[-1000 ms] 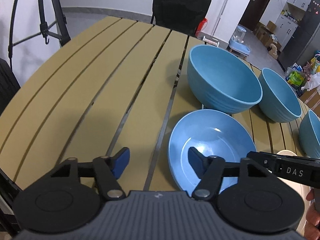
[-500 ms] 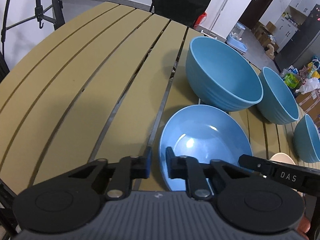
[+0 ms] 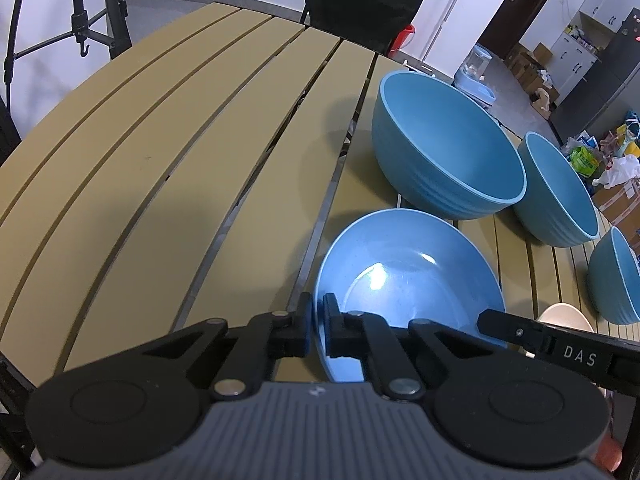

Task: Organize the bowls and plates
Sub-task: 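Lift the light blue shallow dish with both grippers and carry it toward the cream plate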

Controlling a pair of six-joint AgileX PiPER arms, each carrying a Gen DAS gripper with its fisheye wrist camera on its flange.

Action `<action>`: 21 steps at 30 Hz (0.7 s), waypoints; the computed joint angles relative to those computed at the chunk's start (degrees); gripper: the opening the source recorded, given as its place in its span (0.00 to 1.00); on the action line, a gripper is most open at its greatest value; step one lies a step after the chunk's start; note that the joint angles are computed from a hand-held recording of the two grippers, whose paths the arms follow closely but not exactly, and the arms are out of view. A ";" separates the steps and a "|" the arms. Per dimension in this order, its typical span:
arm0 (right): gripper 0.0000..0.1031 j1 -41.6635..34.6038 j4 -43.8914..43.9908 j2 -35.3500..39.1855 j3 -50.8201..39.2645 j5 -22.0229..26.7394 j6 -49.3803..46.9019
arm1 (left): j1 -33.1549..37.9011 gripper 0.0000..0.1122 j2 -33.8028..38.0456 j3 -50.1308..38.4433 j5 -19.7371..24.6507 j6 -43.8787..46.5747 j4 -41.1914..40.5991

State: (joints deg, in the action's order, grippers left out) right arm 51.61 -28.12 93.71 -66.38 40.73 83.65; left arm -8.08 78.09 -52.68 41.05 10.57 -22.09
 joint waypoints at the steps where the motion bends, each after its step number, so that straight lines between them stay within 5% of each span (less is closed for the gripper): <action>1: 0.04 0.13 -0.13 -0.13 -0.03 0.12 0.11 | 0.08 0.06 -0.19 0.03 0.10 0.02 0.05; 21: 0.04 7.90 -6.33 -4.55 -1.92 8.12 7.44 | 2.13 0.06 -10.62 0.70 5.82 -0.64 0.93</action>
State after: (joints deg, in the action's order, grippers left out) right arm 59.50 -34.46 89.16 -68.30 48.85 91.09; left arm -5.95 67.46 -51.98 46.86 9.93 -21.16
